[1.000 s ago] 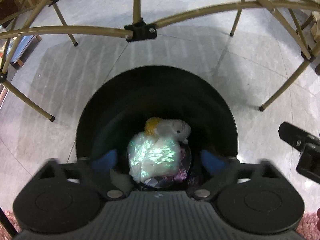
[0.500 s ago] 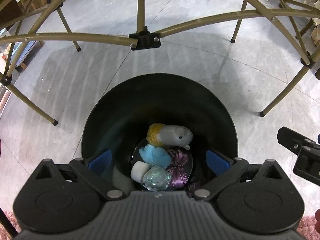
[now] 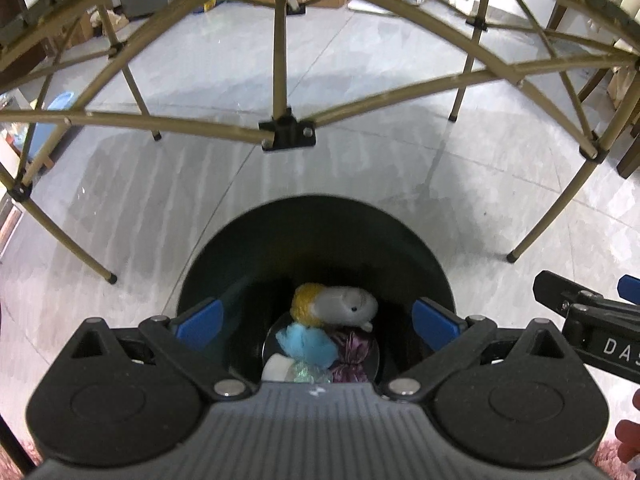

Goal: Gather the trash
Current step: 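Withdraw both tools from the bin back toward the table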

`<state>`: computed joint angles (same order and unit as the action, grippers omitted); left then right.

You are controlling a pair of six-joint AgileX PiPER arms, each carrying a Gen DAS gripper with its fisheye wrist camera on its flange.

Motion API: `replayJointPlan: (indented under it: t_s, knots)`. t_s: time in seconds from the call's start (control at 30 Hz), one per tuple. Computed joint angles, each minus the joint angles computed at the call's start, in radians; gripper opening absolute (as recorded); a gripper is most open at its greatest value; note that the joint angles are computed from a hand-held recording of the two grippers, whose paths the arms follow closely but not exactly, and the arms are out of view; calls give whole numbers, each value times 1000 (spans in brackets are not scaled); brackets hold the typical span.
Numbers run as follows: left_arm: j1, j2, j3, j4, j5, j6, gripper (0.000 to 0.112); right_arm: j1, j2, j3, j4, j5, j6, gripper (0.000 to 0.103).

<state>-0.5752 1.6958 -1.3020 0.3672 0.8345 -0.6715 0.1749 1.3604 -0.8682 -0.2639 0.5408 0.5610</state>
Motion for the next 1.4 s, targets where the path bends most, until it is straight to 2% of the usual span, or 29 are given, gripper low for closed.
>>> replayJointPlan:
  t_s: [0.27,0.37,0.53,0.67,0.8,1.0,1.1,1.2,1.4]
  knots:
    - [-19,-85,62,107,-79,-71,103,6,-45,15,-47,-52,71,103]
    - [-39,-129,97,210,-106,-158,103,15,-65,15,-87,-64,109,103]
    - [-52,-180,108,298,-110,-218,103,32,-96,9,-129,-85,141,103]
    - [-53,-226,116,349,-110,-254,103,67,-113,-16,-171,-62,178,103]
    - [-36,-276,109,369,-110,-259,103,99,-138,-52,-186,-55,187,103]
    - [15,-316,50,382,-109,-240,103,123,-167,-111,-176,-117,196,103]
    - [34,-323,19,422,-103,-254,103,142,-143,-175,-217,-103,246,103]
    - [66,-315,-23,415,-107,-243,103,132,-114,-235,-166,-118,206,103]
    - [145,-268,-122,354,-131,-194,103,152,-48,-342,-288,-133,322,103]
